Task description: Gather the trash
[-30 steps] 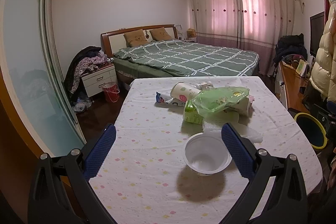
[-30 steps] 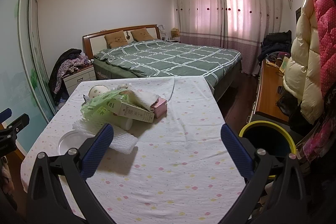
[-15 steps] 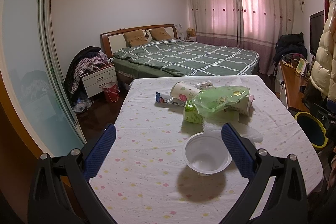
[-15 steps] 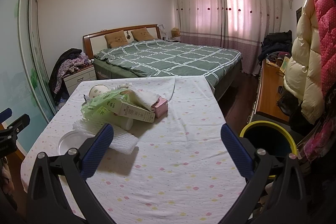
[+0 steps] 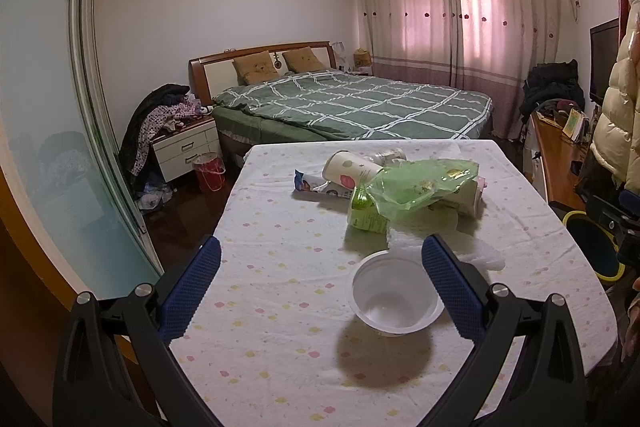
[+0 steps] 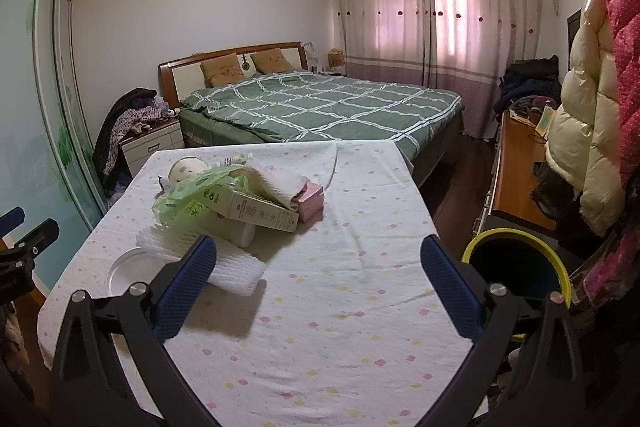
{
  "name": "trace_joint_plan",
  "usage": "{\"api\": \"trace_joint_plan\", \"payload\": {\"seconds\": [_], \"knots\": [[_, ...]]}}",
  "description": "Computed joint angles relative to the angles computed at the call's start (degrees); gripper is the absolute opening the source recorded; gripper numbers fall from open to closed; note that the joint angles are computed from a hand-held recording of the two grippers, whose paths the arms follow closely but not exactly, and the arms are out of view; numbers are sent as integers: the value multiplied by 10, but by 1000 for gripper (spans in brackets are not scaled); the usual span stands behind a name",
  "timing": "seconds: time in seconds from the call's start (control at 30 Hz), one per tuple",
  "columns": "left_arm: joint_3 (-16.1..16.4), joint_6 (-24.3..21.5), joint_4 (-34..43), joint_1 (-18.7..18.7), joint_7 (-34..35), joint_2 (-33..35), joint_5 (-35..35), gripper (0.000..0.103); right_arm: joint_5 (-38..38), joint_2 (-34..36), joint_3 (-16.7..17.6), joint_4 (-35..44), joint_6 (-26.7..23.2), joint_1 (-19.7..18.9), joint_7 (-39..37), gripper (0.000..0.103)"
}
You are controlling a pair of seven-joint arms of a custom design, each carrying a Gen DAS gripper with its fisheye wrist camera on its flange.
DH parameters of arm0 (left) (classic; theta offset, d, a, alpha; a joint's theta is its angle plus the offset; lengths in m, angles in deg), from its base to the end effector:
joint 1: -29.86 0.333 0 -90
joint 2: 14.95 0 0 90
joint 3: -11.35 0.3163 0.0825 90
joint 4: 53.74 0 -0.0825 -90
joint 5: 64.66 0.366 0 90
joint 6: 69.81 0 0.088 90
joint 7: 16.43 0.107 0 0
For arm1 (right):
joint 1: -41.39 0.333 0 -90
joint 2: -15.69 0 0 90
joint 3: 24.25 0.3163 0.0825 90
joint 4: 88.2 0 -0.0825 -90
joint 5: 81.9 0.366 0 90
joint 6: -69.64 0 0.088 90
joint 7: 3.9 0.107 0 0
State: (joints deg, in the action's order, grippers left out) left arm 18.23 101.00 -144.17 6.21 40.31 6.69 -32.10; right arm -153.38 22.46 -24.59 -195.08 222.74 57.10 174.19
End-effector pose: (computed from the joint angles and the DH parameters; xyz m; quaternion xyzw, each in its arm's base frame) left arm 0.6508 -0.2512 0.5449 -0.5264 0.6838 -0.3741 0.3398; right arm 0.5857 0.1907 0.5206 -0.5115 0.6949 -0.3898 0.3217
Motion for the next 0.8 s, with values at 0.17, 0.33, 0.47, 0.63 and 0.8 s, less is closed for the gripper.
{"api": "trace_joint_plan", "payload": {"seconds": [0.17, 0.33, 0.47, 0.63, 0.8], "knots": [[-3, -7, 21, 8, 11, 17, -16, 99, 50, 38, -2, 42, 13, 0, -59, 97], [7, -12, 45, 5, 11, 38, -22, 99, 114, 96, -13, 117, 37, 9, -130, 97], [-5, -21, 71, 17, 39, 59, -43, 99, 189, 158, -16, 199, 47, 14, -205, 96], [-9, -29, 94, 22, 68, 77, -71, 99, 352, 278, 27, 367, -9, -14, -361, 76], [-13, -31, 110, 27, 92, 92, -98, 99, 492, 365, 73, 491, -64, -41, -467, 49]]}}
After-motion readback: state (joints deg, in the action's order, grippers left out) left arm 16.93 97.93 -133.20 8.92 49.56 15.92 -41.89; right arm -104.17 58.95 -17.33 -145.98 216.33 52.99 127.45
